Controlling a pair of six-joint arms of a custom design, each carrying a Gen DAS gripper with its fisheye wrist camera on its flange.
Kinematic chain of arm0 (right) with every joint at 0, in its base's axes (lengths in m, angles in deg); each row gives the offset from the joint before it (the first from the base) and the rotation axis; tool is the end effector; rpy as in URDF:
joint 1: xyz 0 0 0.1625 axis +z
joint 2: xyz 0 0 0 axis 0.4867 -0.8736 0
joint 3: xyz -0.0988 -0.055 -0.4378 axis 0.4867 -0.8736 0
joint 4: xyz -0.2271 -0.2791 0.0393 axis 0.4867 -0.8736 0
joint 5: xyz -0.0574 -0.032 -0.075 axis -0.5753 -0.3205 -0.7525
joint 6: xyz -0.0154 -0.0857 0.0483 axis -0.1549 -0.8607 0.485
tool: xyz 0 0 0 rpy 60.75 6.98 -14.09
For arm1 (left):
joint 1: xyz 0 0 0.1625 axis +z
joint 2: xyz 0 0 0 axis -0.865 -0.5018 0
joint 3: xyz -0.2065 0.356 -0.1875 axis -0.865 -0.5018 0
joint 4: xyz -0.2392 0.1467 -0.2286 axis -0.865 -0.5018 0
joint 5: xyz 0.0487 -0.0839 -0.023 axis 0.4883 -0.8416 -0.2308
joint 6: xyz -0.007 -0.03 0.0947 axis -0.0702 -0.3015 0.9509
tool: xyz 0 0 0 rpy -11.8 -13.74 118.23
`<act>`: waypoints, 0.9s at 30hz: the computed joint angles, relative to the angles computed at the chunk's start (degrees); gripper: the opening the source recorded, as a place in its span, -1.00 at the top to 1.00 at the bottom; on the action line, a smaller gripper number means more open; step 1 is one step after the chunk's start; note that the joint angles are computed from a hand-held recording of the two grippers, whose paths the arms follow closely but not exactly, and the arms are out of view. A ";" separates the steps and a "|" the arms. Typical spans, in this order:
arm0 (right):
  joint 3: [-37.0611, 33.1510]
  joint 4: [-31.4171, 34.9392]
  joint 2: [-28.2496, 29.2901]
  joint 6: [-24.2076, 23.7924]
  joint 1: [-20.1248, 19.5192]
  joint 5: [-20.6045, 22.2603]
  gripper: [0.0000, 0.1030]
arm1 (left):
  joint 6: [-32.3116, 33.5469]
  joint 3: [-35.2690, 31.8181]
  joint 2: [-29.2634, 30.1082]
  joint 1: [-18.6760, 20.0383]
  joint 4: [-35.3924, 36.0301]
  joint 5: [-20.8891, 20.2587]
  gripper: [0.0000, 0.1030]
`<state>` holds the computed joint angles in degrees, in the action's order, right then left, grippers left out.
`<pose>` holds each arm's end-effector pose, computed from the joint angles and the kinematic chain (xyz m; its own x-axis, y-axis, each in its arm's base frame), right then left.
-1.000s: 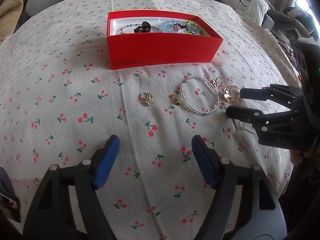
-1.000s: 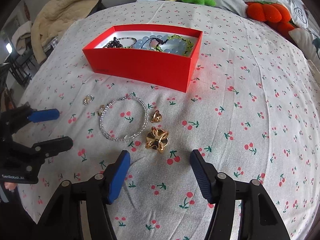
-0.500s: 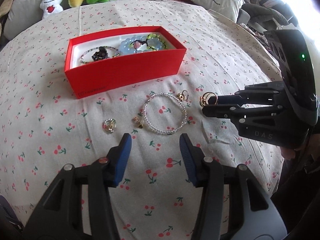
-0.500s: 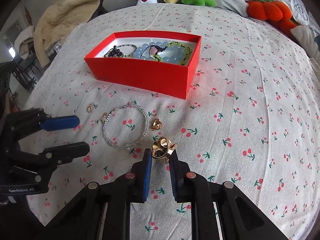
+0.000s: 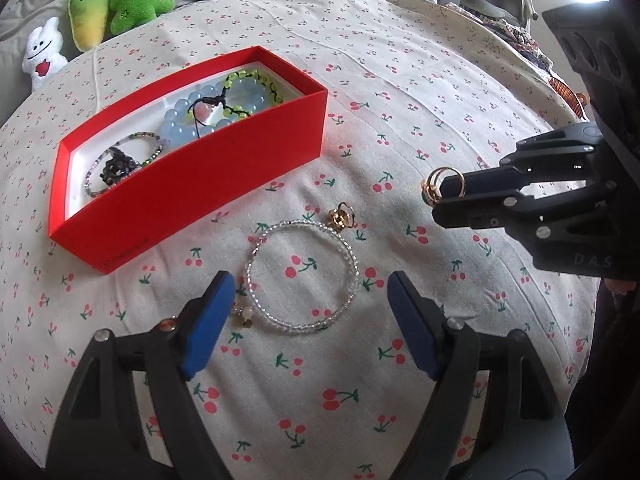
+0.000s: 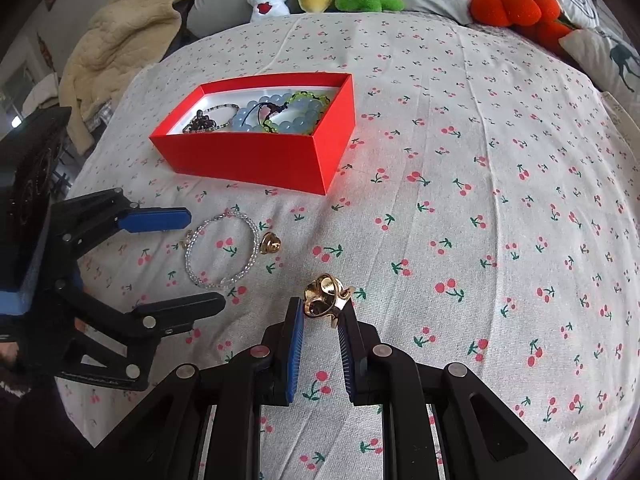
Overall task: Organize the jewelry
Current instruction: 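Grasp the silver bead bracelet with the left gripper while the right holds the gold ring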
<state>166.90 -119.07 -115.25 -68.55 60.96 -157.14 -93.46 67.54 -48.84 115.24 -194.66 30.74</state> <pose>0.1007 -0.7102 0.1568 -0.6541 -0.6067 0.4517 -0.6772 0.7358 0.0075 -0.2226 -0.6761 -0.0025 -0.7138 0.2482 -0.6549 0.4967 0.8386 -0.2236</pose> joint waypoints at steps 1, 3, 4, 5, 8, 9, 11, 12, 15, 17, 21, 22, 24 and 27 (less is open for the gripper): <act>-0.21 0.36 -0.02 0.17 -0.05 0.08 0.66 | -0.12 -0.52 0.18 0.23 0.97 -0.31 -0.53; -0.77 1.13 0.05 0.65 -0.15 0.30 0.66 | 0.21 -0.98 0.51 0.40 1.78 -0.52 -0.53; -1.08 1.62 0.09 0.88 -0.21 0.40 0.66 | 0.70 -0.96 0.71 0.30 1.54 -0.30 -0.53; -1.27 1.80 0.15 1.06 -0.23 0.43 0.66 | 1.19 -0.91 0.85 0.29 1.19 -0.17 -0.53; -1.68 2.21 0.27 1.33 -0.25 0.36 0.66 | 1.36 -0.73 1.04 0.27 0.75 0.08 -0.53; -1.77 2.37 0.28 1.39 -0.25 0.36 0.66 | 1.32 -0.70 1.05 0.27 0.68 0.11 -0.53; -1.86 2.48 0.31 1.50 -0.22 0.35 0.66 | 1.06 -0.83 1.10 0.31 0.69 0.30 -0.48; -1.87 2.50 0.31 1.51 -0.20 0.38 0.66 | 0.85 -0.78 1.05 0.31 0.62 0.39 -0.46; -1.94 2.27 0.32 1.60 -0.09 0.52 0.66 | 0.56 -0.63 1.02 0.21 0.32 0.79 -0.29; -1.96 2.26 0.24 1.92 -0.04 0.81 0.66 | 0.53 -0.45 0.95 0.15 0.20 0.88 -0.22; -1.99 2.22 0.27 2.38 0.16 0.92 0.66 | -0.25 -0.21 0.93 -0.10 0.17 1.39 -0.12; -1.96 2.22 0.28 2.44 0.21 0.89 0.66 | -0.45 -0.14 0.92 -0.19 0.08 1.66 -0.09; -2.00 2.21 0.33 2.47 0.26 0.81 0.66 | -0.58 -0.04 0.87 -0.36 -0.07 1.96 -0.08; -2.13 2.23 0.43 2.81 0.43 0.74 0.66 | -1.09 0.46 0.44 -0.50 -0.34 2.11 -0.08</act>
<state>164.77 -116.84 -114.82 -65.74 61.38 -156.40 -94.55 68.00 -48.40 114.74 -195.00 32.86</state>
